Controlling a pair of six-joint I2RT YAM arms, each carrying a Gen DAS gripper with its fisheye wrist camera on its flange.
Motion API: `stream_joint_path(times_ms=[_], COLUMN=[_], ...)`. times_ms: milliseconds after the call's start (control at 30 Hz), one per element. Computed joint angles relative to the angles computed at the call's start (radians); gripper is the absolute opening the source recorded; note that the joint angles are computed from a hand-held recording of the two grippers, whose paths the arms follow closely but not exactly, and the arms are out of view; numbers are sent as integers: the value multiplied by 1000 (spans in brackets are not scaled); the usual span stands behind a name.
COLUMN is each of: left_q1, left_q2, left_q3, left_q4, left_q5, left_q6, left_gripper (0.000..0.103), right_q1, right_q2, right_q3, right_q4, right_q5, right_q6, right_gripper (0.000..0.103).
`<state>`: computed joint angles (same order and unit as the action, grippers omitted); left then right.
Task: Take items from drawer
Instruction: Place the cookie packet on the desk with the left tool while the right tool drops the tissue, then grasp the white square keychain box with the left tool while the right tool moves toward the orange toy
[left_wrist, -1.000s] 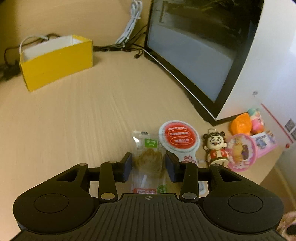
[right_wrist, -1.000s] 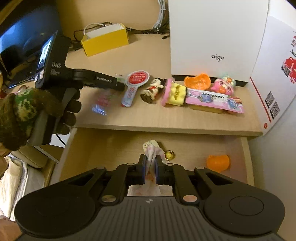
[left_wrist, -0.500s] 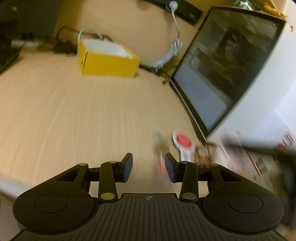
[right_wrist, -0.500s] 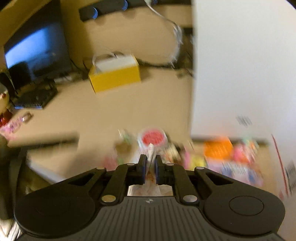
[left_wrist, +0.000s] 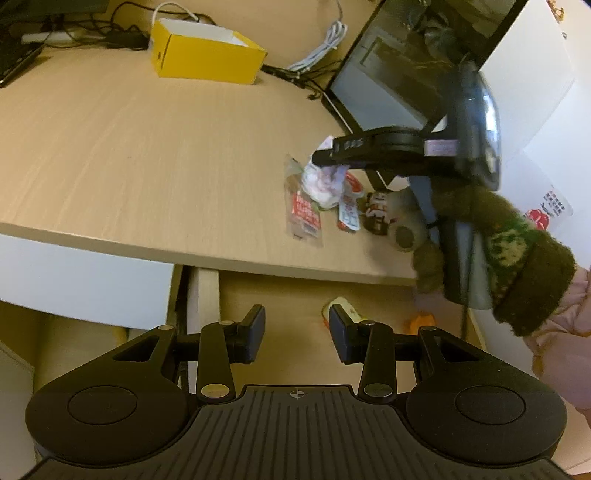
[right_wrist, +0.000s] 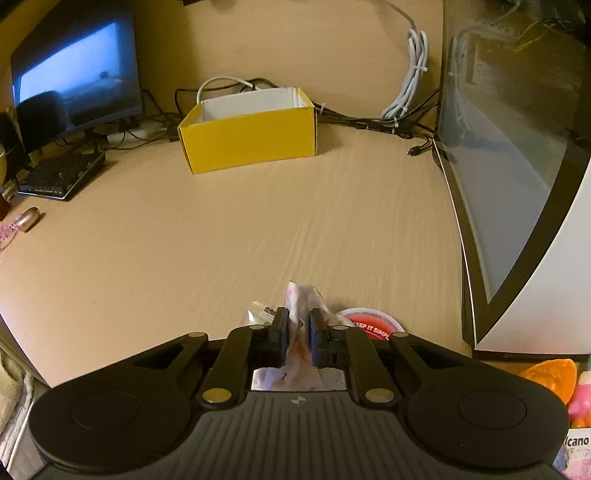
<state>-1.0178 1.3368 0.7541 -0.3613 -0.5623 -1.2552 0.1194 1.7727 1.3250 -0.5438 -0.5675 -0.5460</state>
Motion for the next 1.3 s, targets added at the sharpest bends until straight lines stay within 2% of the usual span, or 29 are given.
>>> stream_joint_path(times_ms=[33,100,167,333,500,733,867,967,1067,1167,1300], left_q1=[1,4,17,37,65,90,101,100,87,78,107], left_q2=[5,19,43,147,283,448,540,600,675,771,823], left_q3=[2,9,20,71,164,286,370,416,479,594,654], left_q4=[1,9,27,96,134,137,120,153,167,63,-1], left_q5=[3,16,41,124,197,235,262,260,205,115,128], left_q6=[1,15,51,146,229,282,314,368,425,365,188], left_gripper=[42,42,42,42,42,42,42,42,42,42,42], right_q1=[-8,-37,-82,-225,-390,-635,-746,-789,-810,-837,-892], right_q2=[-10,-59,-120,-189,-247,-259,-225,-195,-147,-146,-136], right_q3=[7,-9,-25,16,-27,-195,-278,-297,-256,-274,-277], right_q4=[-20,-22,-37,-185,-227,-241,-258,-225,-253,-254,-295], right_q5=[-17,-77,-143,-273,-286,-175,-55,-2,25,34,37], right_q6=[-5,-9,-15,-111,-270,-515,-652,-638,-591,-622,-683], right_gripper=[38,57,61,65,72,73,72,72,72,72,72])
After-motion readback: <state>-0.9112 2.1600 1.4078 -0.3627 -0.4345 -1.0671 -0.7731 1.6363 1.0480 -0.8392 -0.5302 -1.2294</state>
